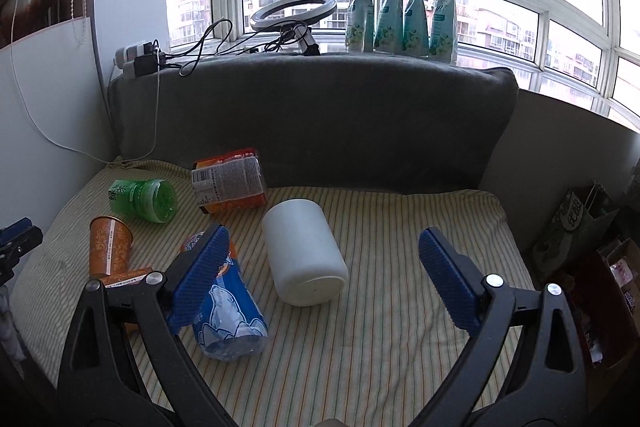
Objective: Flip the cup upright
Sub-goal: 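Move the right gripper toward the white cup lying on its side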
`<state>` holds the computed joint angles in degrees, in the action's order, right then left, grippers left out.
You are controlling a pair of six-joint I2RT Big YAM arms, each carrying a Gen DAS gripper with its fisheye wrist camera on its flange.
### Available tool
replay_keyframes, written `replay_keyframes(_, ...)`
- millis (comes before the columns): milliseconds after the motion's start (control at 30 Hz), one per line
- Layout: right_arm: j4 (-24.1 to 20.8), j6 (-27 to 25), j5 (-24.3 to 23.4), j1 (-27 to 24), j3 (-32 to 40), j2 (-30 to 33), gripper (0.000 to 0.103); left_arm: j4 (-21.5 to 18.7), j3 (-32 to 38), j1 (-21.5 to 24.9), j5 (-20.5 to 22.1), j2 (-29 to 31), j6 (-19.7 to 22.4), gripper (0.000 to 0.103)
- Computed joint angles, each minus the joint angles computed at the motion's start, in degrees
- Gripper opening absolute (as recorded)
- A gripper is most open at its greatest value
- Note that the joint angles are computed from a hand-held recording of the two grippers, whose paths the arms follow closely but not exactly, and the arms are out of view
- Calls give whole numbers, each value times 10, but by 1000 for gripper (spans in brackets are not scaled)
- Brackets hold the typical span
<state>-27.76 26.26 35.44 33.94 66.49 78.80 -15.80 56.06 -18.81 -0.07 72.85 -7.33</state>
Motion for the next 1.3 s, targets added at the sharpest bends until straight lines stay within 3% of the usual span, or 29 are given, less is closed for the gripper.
replay_keyframes(100, -17, -16, -25, -15, 16, 19, 98, -3, 1, 1, 2, 5, -1, 54)
replay_keyframes(267, -52, -19, -119, -55, 48, 54, 94, -12, 2, 2, -1, 9, 0, 54)
replay_keyframes(500, -113, -59, -212, -90, 115, 109, 92, -20, -1, 8, -4, 11, -3, 54)
replay_keyframes(733, -186, -74, -261, -112, 184, 164, 92, -30, 0, 11, 1, 20, -9, 54)
replay_keyframes(1133, -251, -84, -327, -129, 257, 236, 92, -50, -1, 13, -6, 22, -10, 54)
replay_keyframes(1300, -260, -77, -357, -136, 268, 248, 76, -53, -2, 14, -6, 22, -9, 54)
